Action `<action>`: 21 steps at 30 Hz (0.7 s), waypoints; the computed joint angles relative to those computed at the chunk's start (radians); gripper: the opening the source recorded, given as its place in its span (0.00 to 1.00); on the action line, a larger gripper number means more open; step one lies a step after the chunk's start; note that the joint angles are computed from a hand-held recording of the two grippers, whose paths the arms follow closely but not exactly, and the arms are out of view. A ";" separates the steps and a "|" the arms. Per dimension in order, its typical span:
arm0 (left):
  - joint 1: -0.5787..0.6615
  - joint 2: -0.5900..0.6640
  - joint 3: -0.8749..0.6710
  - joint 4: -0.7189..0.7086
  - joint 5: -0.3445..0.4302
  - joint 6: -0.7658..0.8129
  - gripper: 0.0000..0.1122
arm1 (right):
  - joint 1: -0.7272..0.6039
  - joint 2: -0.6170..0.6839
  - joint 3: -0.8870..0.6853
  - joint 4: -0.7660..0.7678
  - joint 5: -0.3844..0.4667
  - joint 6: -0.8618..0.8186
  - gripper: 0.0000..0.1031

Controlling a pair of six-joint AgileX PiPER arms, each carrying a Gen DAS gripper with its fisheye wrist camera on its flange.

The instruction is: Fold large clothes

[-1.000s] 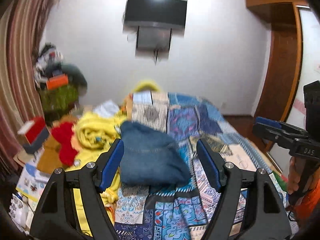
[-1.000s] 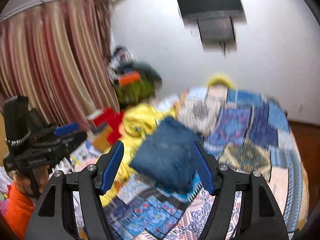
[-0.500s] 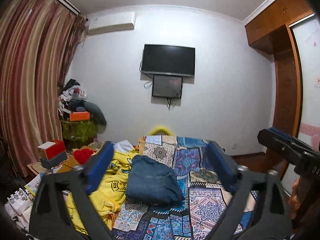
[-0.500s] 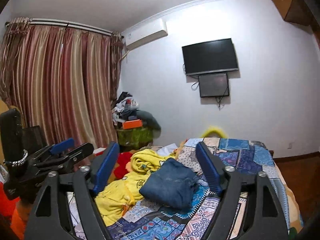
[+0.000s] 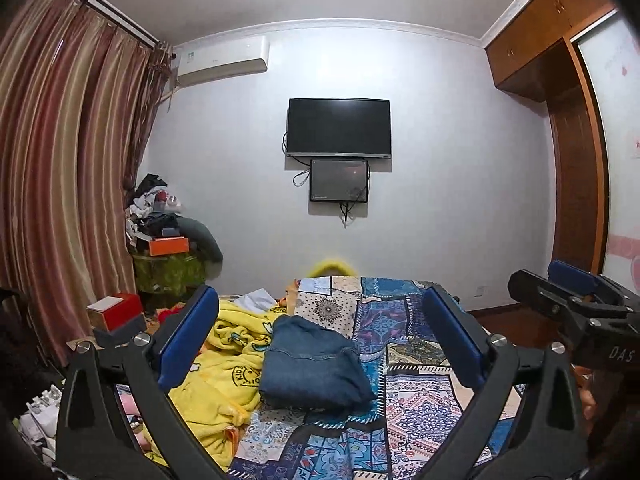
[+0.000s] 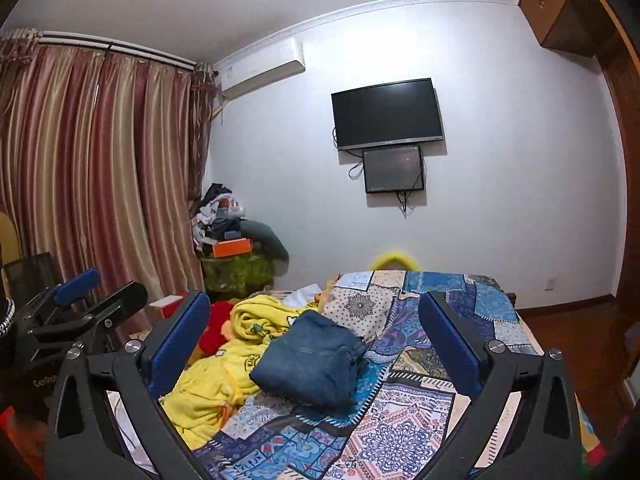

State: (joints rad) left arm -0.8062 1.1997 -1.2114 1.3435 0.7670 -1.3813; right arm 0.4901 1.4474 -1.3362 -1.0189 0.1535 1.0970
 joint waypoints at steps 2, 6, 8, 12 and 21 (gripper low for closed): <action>0.011 0.002 -0.003 -0.006 -0.012 0.000 0.91 | -0.001 -0.002 0.003 -0.010 -0.003 0.010 1.00; 0.005 0.002 -0.002 0.006 -0.001 -0.005 0.91 | 0.000 -0.013 0.026 -0.059 -0.006 0.057 1.00; 0.005 0.000 0.002 0.007 0.001 -0.010 0.91 | -0.001 -0.018 0.037 -0.061 -0.010 0.062 1.00; 0.012 0.002 0.002 -0.001 -0.009 -0.011 0.91 | 0.000 -0.022 0.039 -0.019 -0.004 0.018 1.00; 0.013 0.003 0.008 -0.003 -0.019 -0.011 0.91 | 0.005 -0.033 0.037 0.049 0.020 -0.052 1.00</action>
State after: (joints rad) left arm -0.7929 1.2027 -1.2038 1.3404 0.7482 -1.3918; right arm 0.4947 1.4144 -1.2992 -0.9698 0.1733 1.0454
